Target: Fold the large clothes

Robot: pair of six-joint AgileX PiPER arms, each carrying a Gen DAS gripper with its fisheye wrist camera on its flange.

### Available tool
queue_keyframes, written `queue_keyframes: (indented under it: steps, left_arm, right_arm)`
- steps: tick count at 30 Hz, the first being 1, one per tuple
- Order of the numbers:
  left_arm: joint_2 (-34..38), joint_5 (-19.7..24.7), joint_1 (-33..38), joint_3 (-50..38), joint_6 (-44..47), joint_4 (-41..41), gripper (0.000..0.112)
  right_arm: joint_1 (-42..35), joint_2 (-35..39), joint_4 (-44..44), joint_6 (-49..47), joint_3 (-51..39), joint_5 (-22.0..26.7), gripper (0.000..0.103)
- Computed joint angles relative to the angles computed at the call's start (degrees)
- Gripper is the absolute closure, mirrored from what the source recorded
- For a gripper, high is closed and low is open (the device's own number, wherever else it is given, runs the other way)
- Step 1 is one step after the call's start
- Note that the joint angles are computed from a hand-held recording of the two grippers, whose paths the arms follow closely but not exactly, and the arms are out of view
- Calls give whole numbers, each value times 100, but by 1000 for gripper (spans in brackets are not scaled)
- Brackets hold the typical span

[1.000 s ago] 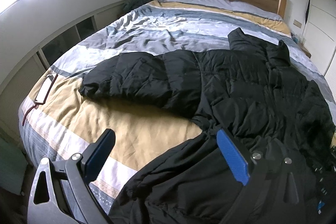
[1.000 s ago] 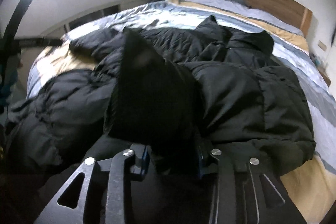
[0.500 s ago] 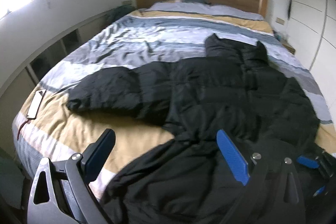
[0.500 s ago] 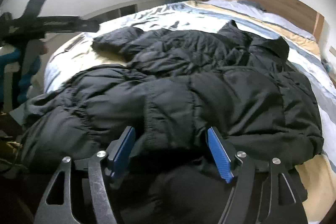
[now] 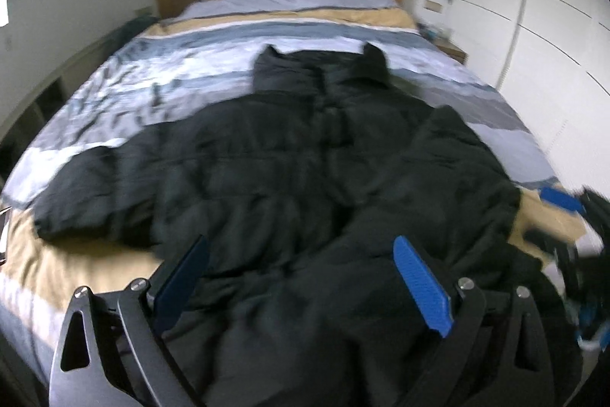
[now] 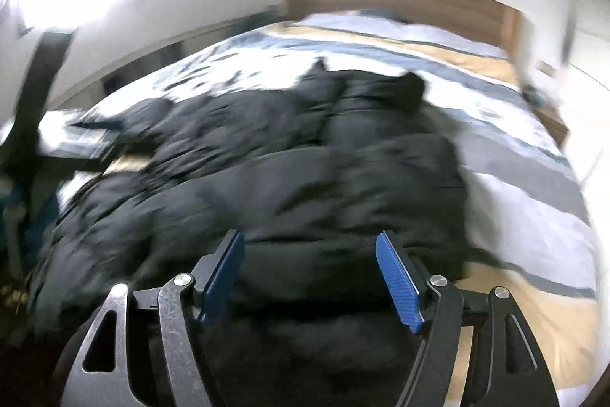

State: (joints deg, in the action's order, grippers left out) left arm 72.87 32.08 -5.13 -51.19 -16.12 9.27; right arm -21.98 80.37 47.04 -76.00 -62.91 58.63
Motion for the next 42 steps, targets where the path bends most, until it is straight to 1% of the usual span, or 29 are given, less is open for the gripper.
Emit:
queue_keyframes:
  steps: [3,6,7,10,12,15,17,19,21,23,24,26,28,30,32,33,35,39,41,42]
  left_arm:
    - [651,-310,-411,-324,-85,-146,14]
    - [1203,-562,-623,-605,5,-319,14]
    - [1479,-642,-722,-718,-74,-212,14]
    - [2025,-680,-875,-837,-703,538,14]
    - [2215,-806,-731,-706,-661,475,13]
    - [2253,-1006,-428,-479,-313,118,13]
    - [2176,-1102,-335,-297,-224,41,13]
    - [2058,-1138,-342,-122,-340,192,13]
    - [1900,-1107,-445,41,-769,664,13]
    - [1769,-1039,-438,122,-822,753,13]
    - [1653,-900,-405,157,-770,695,13]
    - [1380,-681,-326,210,-580,542,13]
    - [1044,-533,-291,322,-652,701,13]
    - [633,-351,-219,443,-692,832,14]
    - [409,-238,-97,475,-456,629,14]
    - [315,-160,20,459,-182,360,14]
    - [346,-120,83,394,165,96,14]
    - [731,-138,-89,314,-323,765,14]
    - [757,-53,16,382,-270,763,14]
    - [564,-27,176,502,-35,627,14]
  right_arm:
    - [59,684,-59,553,-586,-499,32]
    - [163,1352,-157,1097,-1136,-718,32]
    - [196,1496,-173,1176,-1224,-760,32]
    - [399,1939,-323,1386,-1437,-854,32]
    - [579,2153,-436,1501,-1445,-1014,32]
    - [806,2279,-528,1478,-1282,-1298,32]
    - [939,2308,-553,1401,-1123,-1561,32]
    - [935,2378,-498,1361,-1097,-1600,32]
    - [818,2436,-443,1326,-1171,-1454,32]
    - [752,2397,-620,1498,-1222,-1443,33]
    - [738,2323,-768,1626,-1198,-1505,33]
    - [756,2116,-1282,2042,-1093,-1836,33]
    - [700,1791,-1571,2300,-910,-2002,33]
    - [575,1450,-1555,2301,-761,-1887,33]
    - [552,1037,-1471,2225,-513,-1757,32]
    - [608,886,-1464,2234,-414,-1719,32]
    - [850,546,-1488,2280,-114,-1674,31]
    - [1446,390,-1824,2837,290,-1748,31]
    - [1642,421,-2233,3367,428,-1811,31]
    - [1671,413,-2433,3605,481,-1826,31]
